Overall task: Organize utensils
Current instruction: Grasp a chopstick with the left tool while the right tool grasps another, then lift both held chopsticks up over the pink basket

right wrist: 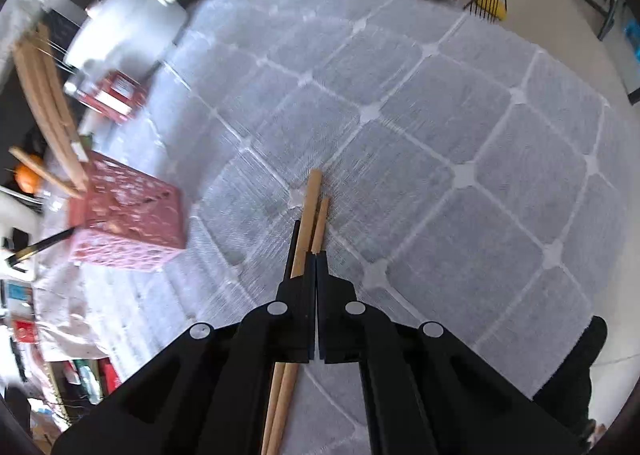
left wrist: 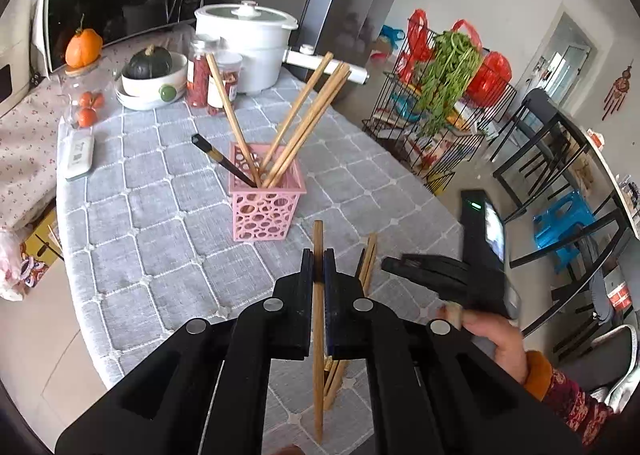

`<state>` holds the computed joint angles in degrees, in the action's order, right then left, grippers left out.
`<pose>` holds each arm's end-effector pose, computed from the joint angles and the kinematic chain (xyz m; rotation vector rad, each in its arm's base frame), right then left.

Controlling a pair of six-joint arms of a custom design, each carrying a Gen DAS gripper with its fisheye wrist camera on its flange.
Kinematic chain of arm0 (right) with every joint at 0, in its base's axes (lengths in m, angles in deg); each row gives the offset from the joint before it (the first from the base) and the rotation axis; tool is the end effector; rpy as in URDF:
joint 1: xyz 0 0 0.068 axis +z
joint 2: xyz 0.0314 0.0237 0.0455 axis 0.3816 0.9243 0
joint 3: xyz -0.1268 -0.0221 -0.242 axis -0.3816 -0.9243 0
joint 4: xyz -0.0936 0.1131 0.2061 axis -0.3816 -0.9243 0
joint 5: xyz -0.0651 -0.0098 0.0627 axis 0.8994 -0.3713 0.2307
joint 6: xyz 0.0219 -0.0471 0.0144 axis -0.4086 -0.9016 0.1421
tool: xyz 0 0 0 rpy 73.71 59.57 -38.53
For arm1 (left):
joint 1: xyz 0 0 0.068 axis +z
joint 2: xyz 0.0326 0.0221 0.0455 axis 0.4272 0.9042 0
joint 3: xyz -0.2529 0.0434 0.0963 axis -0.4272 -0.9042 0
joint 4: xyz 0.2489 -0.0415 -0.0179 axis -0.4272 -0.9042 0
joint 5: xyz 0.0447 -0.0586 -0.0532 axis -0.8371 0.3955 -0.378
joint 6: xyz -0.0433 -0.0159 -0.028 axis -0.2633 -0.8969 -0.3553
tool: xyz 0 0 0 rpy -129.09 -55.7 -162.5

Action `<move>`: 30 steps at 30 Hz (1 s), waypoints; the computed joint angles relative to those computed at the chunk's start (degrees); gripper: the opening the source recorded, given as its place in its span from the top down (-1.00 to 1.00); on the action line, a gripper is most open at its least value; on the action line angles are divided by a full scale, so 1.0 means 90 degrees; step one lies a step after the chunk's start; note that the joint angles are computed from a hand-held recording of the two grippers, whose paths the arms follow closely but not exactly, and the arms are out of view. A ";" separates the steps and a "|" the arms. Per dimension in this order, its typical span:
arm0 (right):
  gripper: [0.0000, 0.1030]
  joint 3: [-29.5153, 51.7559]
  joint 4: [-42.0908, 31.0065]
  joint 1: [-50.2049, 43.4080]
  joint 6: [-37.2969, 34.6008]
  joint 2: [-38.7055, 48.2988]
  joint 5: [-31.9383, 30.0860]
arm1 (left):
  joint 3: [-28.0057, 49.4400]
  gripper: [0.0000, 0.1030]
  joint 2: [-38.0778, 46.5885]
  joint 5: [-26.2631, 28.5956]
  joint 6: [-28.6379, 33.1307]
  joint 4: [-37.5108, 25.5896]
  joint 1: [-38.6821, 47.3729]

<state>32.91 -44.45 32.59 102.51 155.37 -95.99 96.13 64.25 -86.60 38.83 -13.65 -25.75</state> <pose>0.3033 0.0633 0.2805 0.3552 2.7168 0.5386 0.1882 -0.2140 0.4091 -0.0674 2.4106 -0.4036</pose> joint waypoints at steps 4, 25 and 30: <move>0.99 -0.0296 -0.0159 -0.0322 -0.0191 -0.0558 -0.0435 | 0.0100 0.92 -0.0005 -0.0173 -0.0031 -0.0109 -0.0147; 0.72 0.1243 -0.0543 0.0184 0.0002 0.1465 0.0504 | 0.0114 0.91 0.0008 0.0103 -0.0002 -0.0007 0.0110; 0.72 0.1609 -0.0806 0.0606 0.0003 0.1709 0.1262 | 0.0031 0.91 -0.0066 0.0146 -0.0049 -0.0019 0.0203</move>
<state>47.40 -51.71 38.04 102.54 170.75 -84.63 96.41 63.65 -85.29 38.38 -13.82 -23.92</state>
